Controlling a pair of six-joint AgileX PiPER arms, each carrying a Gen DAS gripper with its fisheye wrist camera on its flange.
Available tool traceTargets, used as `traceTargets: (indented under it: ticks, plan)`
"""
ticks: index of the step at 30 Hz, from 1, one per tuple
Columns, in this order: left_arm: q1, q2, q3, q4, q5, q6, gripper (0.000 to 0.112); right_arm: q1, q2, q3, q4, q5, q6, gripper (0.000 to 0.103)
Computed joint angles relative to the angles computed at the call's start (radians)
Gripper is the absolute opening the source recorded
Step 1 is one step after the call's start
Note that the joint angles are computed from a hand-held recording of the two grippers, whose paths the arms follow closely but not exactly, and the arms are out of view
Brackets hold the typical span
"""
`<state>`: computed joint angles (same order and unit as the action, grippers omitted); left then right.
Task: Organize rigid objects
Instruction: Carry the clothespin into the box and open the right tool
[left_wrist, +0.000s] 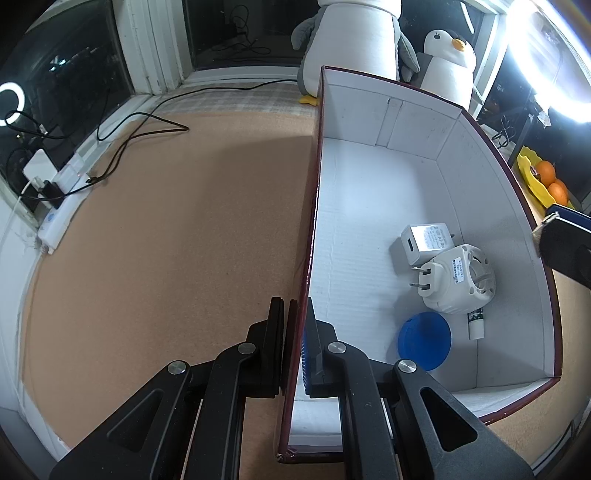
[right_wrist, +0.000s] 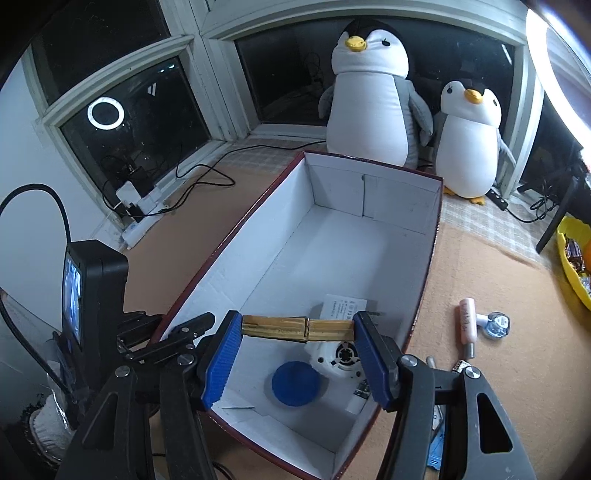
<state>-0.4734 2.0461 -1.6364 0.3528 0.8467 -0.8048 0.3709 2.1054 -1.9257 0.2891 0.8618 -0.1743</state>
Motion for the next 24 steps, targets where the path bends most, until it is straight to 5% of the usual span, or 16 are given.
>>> traceTargets:
  ticks: [24]
  plan:
    - [-0.001,0.001,-0.002,0.001,0.000,0.002,0.007,-0.060,-0.080,0.112,0.046,-0.042,0.004,0.059]
